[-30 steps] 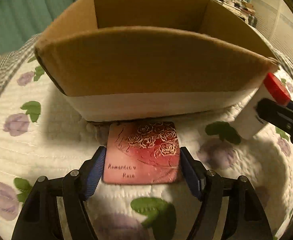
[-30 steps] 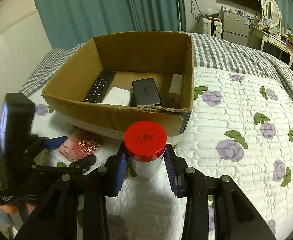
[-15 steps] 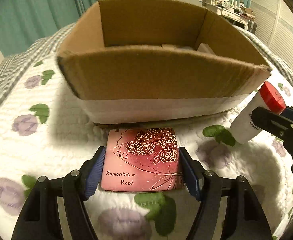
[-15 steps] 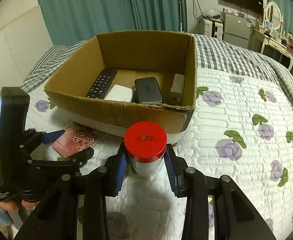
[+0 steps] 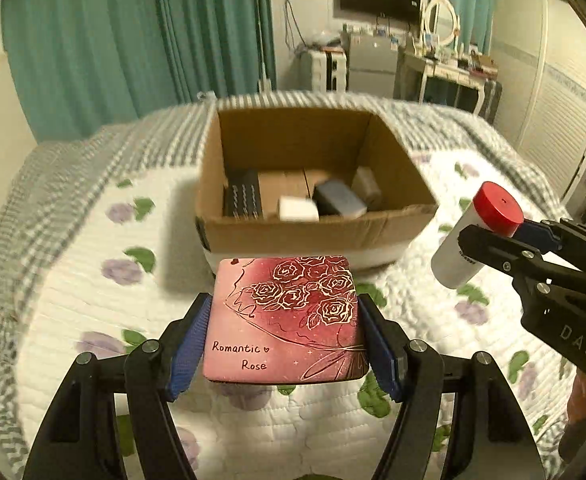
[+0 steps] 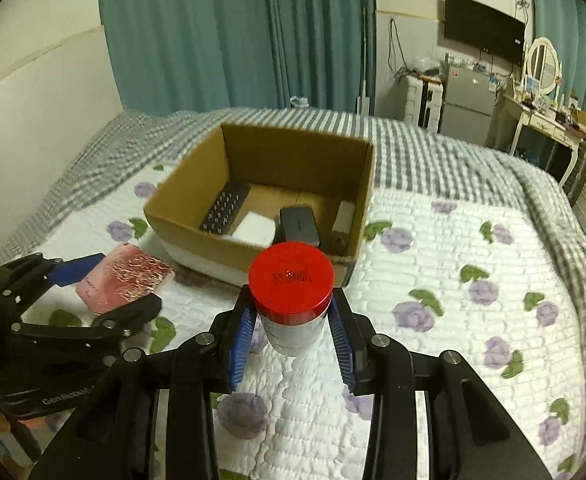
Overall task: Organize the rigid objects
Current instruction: 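Lower the red-capped bottle and pink card into the box and open both grippers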
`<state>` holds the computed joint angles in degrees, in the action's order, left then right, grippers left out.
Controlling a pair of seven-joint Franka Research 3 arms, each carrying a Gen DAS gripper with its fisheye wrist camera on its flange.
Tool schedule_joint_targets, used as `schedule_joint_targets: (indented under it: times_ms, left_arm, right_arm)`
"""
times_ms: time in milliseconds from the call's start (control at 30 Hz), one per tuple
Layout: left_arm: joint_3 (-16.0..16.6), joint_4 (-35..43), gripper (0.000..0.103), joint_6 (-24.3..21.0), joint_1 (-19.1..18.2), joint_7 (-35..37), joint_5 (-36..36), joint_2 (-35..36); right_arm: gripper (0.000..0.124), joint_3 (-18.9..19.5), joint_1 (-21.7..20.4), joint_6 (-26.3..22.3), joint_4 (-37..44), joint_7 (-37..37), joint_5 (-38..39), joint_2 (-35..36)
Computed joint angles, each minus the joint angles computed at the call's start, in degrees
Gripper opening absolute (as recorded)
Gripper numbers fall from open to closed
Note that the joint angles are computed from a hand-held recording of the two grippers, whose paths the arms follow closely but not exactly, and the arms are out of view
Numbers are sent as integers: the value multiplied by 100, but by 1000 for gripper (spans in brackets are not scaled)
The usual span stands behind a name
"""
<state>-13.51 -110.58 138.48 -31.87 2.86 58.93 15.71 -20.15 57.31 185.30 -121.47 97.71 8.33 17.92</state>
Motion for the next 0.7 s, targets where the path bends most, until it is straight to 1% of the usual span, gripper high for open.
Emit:
schedule_joint_targets:
  times_ms: [33, 100, 167, 233, 333, 400, 433, 467, 567, 700]
  left_arm:
    - [-3, 22, 72, -123, -45, -39, 42, -74]
    - [-10, 82, 72, -257, -62, -72, 114, -169]
    - [-29, 145, 72, -366, -56, -133, 196, -266]
    - [-45, 253, 72, -459, -36, -152, 280, -317]
    - [-56, 539, 72, -630, -26, 7, 418, -259]
    - [-27, 751, 72, -676, -13, 102, 522, -184]
    - [-9, 836, 72, -677, -6, 120, 556, -143]
    - [16, 940, 72, -685, 3, 147, 578, -87]
    - [125, 1298, 72, -688, 25, 298, 625, 180]
    - [327, 1871, 72, -590, 48, 622, 572, 728]
  right_arm:
    - [36, -38, 27, 17, -39, -13, -12, -72]
    - [36, -451, 389, 48, -98, 9, -77, -226]
    - [36, -774, 668, 60, -95, 4, -131, -326]
    - [36, -865, 710, 89, -59, -48, -169, -445]
    - [36, -861, 633, 80, 114, -136, -234, -523]
    - [36, -741, 450, 50, 323, -185, -303, -480]
    - [36, -623, 307, 27, 438, -208, -331, -446]
    - [36, -439, 104, 10, 568, -236, -349, -400]
    - [36, 373, -749, -84, 1054, -408, -338, -172]
    - [36, 964, -1409, -268, 1750, -571, -366, 326]
